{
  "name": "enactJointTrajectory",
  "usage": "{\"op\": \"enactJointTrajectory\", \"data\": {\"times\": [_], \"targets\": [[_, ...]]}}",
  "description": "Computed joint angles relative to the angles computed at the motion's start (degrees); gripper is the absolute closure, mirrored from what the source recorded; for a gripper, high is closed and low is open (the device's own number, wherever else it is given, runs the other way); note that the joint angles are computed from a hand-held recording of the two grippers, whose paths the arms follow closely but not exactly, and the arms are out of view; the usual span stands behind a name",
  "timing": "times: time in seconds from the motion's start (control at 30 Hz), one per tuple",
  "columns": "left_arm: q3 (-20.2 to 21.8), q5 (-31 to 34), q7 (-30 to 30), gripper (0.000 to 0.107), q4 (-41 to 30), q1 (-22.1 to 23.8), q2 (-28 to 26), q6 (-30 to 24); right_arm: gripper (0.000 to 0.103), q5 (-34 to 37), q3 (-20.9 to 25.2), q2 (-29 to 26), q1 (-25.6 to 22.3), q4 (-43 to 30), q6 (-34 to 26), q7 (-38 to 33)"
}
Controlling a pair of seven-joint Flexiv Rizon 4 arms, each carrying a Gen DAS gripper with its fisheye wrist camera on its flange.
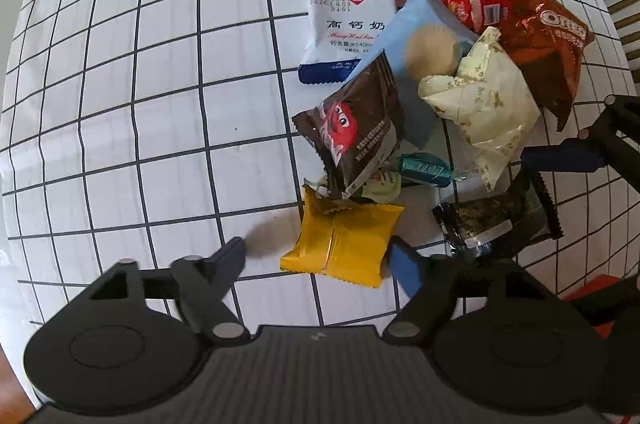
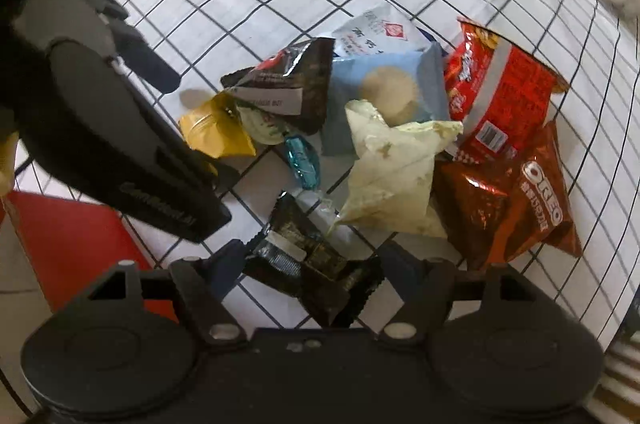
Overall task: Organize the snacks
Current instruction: 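Grasp the yellow packet with the left tool while the right tool grasps the dark wrapper, then carry the yellow packet with the left tool while the right tool carries the dark wrapper to the box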
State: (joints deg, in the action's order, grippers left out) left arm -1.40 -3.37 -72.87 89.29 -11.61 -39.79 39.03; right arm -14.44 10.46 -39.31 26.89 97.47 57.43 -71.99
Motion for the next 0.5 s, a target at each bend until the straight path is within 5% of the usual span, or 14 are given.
{"op": "enactJointTrajectory", "data": {"times": [0.27, 0.4, 0.5], "targets": [[0.64, 1.64, -0.86, 0.051, 1.27, -0.93, 0.53, 3.49, 0.039, -5.05, -2.55, 1.22, 2.94, 3.36, 1.98, 2.14], [0.76, 1.46, -1.64, 0.066, 2.27, -0.58, 1.49, 4.61, 0.060, -7.37, -3.81, 2.27, 3.82, 5.57, 4.50, 4.85], [0.53, 0.64, -2.01, 0.067, 2.98, 0.09, 1.79, 5.17, 0.074, -7.85, -4.17, 2.87, 3.61, 6.17, 4.98, 6.86]]}}
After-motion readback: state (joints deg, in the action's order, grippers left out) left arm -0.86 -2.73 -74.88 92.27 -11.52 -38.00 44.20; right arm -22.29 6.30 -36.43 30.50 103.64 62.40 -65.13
